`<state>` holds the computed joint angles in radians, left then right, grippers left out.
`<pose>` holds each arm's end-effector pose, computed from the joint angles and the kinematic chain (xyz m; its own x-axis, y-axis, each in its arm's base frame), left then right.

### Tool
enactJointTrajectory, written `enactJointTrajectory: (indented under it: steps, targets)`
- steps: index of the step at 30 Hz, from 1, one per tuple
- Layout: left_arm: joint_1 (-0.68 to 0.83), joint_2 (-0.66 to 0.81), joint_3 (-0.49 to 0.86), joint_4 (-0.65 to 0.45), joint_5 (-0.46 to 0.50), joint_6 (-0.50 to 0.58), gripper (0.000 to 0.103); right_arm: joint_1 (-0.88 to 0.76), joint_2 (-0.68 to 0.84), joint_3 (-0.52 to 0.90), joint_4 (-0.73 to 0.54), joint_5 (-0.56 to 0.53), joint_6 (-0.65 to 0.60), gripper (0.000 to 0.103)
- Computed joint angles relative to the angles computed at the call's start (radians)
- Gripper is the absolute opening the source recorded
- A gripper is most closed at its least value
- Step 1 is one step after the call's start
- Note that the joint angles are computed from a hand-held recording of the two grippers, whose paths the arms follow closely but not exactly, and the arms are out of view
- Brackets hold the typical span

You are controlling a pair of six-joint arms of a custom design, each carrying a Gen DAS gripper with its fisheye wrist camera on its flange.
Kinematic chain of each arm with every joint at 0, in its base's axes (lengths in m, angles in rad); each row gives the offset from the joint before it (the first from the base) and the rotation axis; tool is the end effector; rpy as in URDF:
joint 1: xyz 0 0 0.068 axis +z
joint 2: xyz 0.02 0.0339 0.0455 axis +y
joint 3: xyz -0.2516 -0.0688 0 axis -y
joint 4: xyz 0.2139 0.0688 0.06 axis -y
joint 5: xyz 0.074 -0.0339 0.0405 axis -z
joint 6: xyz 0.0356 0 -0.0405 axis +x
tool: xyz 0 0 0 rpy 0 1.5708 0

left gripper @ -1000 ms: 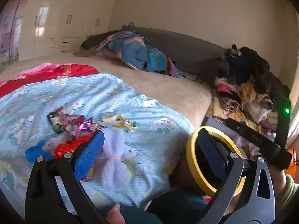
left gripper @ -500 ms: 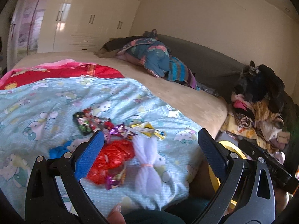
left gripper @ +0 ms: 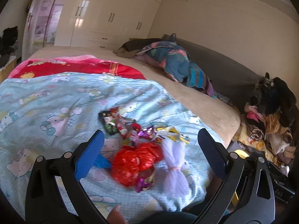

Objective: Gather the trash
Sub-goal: 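Move both open tools back over the remaining trash on the blanket, then grasp the blue glove with the left tool while the right tool grasps the tied white mesh bundle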

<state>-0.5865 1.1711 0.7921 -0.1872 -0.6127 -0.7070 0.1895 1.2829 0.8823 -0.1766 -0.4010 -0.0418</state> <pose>0.2029 -0.1103 0.2666 -0.3712 -0.3913 -0.8420 -0.2533 0.9151 -0.3136 0.2512 0.0623 0.2683 -0.5148 -0.1379 -0.8462 -0.5166 0.8375 0.1778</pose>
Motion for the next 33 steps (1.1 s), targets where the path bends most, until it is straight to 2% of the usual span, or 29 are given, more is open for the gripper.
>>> enactJointTrajectory:
  steps: [13, 28, 33]
  targets:
    - [0.133, -0.11, -0.093, -0.054, 0.044, -0.034, 0.092, 0.13, 0.102, 0.044, -0.009, 0.069, -0.034, 0.085]
    - [0.334, -0.082, -0.235, 0.023, 0.238, -0.038, 0.092, 0.2, 0.271, 0.128, -0.031, 0.097, -0.043, 0.086]
    - [0.355, -0.054, -0.262, 0.066, 0.29, -0.035, 0.077, 0.225, 0.344, 0.173, -0.051, 0.112, -0.041, 0.086]
